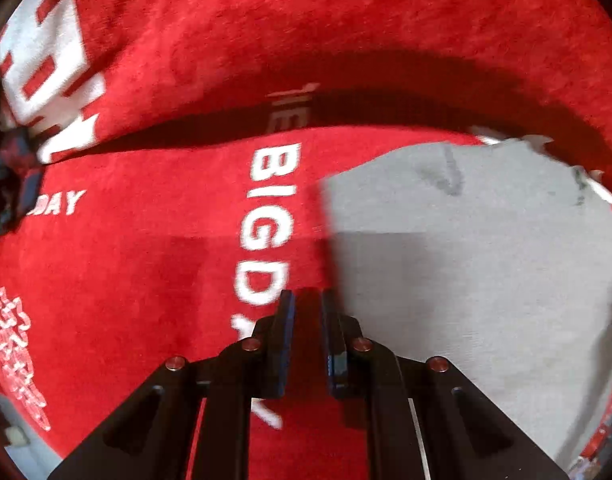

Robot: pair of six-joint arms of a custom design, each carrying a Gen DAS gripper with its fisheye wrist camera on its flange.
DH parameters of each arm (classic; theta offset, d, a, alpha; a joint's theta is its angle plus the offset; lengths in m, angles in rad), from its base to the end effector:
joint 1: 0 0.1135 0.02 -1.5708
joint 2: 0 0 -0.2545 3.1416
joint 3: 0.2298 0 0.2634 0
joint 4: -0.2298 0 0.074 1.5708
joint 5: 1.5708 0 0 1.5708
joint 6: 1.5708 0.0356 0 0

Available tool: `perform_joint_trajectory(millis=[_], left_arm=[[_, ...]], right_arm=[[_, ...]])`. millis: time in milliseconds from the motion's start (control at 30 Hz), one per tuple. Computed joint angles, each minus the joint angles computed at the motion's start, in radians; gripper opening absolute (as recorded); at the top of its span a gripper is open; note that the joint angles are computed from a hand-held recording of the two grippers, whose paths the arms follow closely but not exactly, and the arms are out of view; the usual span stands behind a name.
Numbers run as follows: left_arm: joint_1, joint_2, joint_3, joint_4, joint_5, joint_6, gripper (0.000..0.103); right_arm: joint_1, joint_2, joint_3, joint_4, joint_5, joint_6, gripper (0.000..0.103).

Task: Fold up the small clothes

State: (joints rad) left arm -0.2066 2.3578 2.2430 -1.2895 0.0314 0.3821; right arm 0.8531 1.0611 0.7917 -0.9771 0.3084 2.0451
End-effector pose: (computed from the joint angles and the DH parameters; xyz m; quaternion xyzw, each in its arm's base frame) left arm 0.4696 -0.0996 0.2153 0.2903 0.9532 -0.0083 0.0842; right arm 0.1353 0.1386 0.2229 0.5679 0.7931 0.1399 0.1698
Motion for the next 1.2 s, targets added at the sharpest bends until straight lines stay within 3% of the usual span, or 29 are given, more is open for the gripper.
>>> perform_joint_trajectory(millis=[100,167,300,433,500,600,700,800,833,967,1133,1200], left_arm=[[0.024,-0.009,0.025,-0.041,0.027,-0.018,0.015],[0.032,-0.051,0.004,-0.054,0.06,0.0,0.015],[0.019,-0.137,-0.082,-0.071,0.133,0.053,0.015],[-0.044,-0.196,-0.263,0.028,0.076,0.03,0.015],[-0.045,-0.272,-0.392,0.122,0.074,0.024,0.015],[-0.018,-0.311,-0.44,0.144,0.078,0.069,0.015],[0.005,-0.296,-0.41,0.124,0.051,0.077,0.036],[0.026,-0.279,-0.346,0.064,0.045,0.056,0.036],[0.031,-0.292,-0.349,0.054,0.046,0.064,0.036],[0.006,-0.358,-0.376,0.006,0.057,0.09,0.036],[-0.078,-0.416,-0.408,-0.107,0.149,0.069,0.036],[-0.131,-0.45,-0.435,-0.136,0.176,0.051,0.037]], right_arm=[[0.012,-0.038,-0.032,-0.012,-0.038,0.015,0.008],[-0.011,0.032,0.067,-0.113,-0.069,-0.032,0.012],[0.035,0.073,0.174,-0.149,0.028,-0.08,0.012],[-0.059,0.167,0.212,-0.048,-0.012,-0.309,0.012],[-0.098,0.193,0.179,0.0,-0.058,-0.356,0.012],[-0.06,0.1,0.052,0.03,-0.054,-0.256,0.004],[0.014,-0.009,-0.013,-0.02,-0.023,-0.119,0.003],[0.087,-0.096,-0.049,-0.072,-0.029,0.017,0.004],[0.116,-0.121,-0.051,-0.092,-0.023,0.067,0.009],[0.277,-0.184,-0.032,-0.177,0.048,0.265,0.009],[0.337,-0.182,-0.03,-0.169,0.06,0.349,0.01],[0.393,-0.184,-0.021,-0.199,0.073,0.426,0.017]])
